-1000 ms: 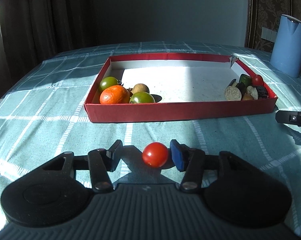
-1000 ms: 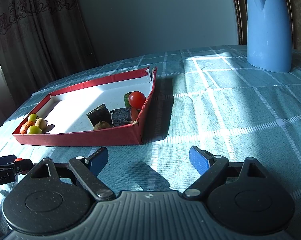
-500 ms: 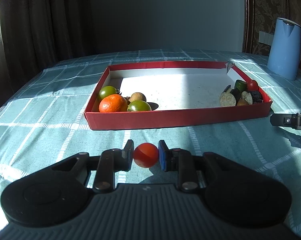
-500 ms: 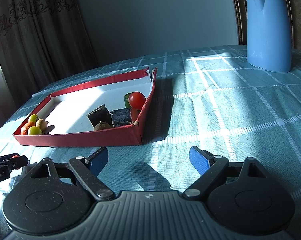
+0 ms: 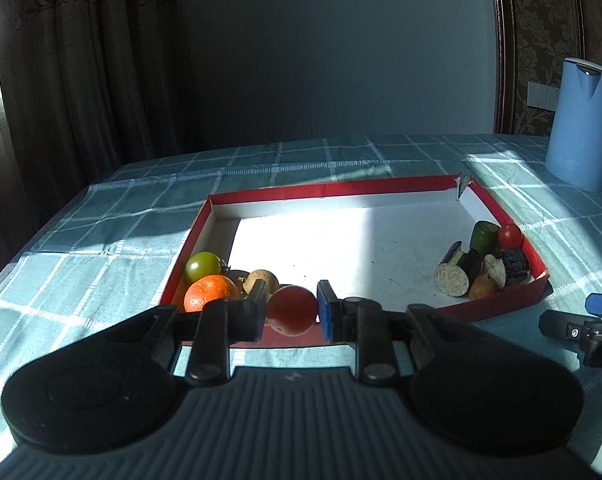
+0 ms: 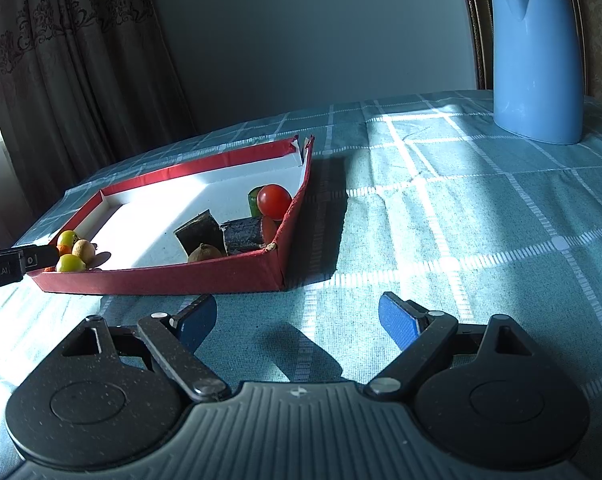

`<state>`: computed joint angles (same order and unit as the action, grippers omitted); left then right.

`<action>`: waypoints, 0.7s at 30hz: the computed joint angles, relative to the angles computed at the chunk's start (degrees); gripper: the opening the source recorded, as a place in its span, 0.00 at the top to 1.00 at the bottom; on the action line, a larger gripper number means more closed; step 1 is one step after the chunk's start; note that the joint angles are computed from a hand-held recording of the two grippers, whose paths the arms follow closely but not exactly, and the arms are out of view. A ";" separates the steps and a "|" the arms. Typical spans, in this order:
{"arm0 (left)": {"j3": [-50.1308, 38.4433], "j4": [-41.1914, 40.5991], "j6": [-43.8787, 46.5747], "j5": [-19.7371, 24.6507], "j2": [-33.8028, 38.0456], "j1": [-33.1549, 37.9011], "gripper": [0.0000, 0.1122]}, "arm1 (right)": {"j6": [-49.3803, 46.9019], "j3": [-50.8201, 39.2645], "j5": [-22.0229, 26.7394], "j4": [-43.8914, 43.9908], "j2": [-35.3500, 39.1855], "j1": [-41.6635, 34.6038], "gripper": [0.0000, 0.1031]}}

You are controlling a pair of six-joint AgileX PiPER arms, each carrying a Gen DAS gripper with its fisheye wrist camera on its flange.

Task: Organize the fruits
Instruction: 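Carry the red cherry tomato into the box and open the left gripper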

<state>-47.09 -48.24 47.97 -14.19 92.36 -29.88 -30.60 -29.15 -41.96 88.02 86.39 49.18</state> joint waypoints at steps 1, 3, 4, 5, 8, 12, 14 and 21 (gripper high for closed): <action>-1.05 -2.63 2.50 -0.64 0.98 -0.54 0.79 | 0.07 0.01 0.02 -0.07 0.00 -0.02 0.14; -3.01 -5.85 5.88 -0.55 2.70 -0.91 0.79 | 0.18 0.11 0.00 -0.14 -0.03 -0.01 0.14; -4.34 -8.37 8.13 -0.44 3.98 -1.06 0.79 | 0.20 0.09 0.02 -0.16 0.00 -0.01 0.14; -5.21 -9.75 9.41 -0.50 4.94 -1.13 0.79 | 0.34 0.20 0.00 -0.26 -0.07 0.02 0.14; -7.73 -14.41 13.81 -0.21 7.82 -1.01 0.79 | 0.71 0.31 0.06 -0.62 -0.08 -0.01 0.14; -8.76 -14.28 14.25 -2.11 10.06 -1.28 0.79 | 1.19 0.43 0.10 -1.06 -0.01 -0.04 0.14; -8.98 -14.03 13.94 -2.04 10.30 -1.27 0.79 | 1.15 0.36 0.17 -1.15 0.04 -0.11 0.14; -9.22 -9.28 9.16 -2.38 11.35 -1.01 0.79 | 1.22 0.44 0.13 -1.15 -0.02 -0.06 0.14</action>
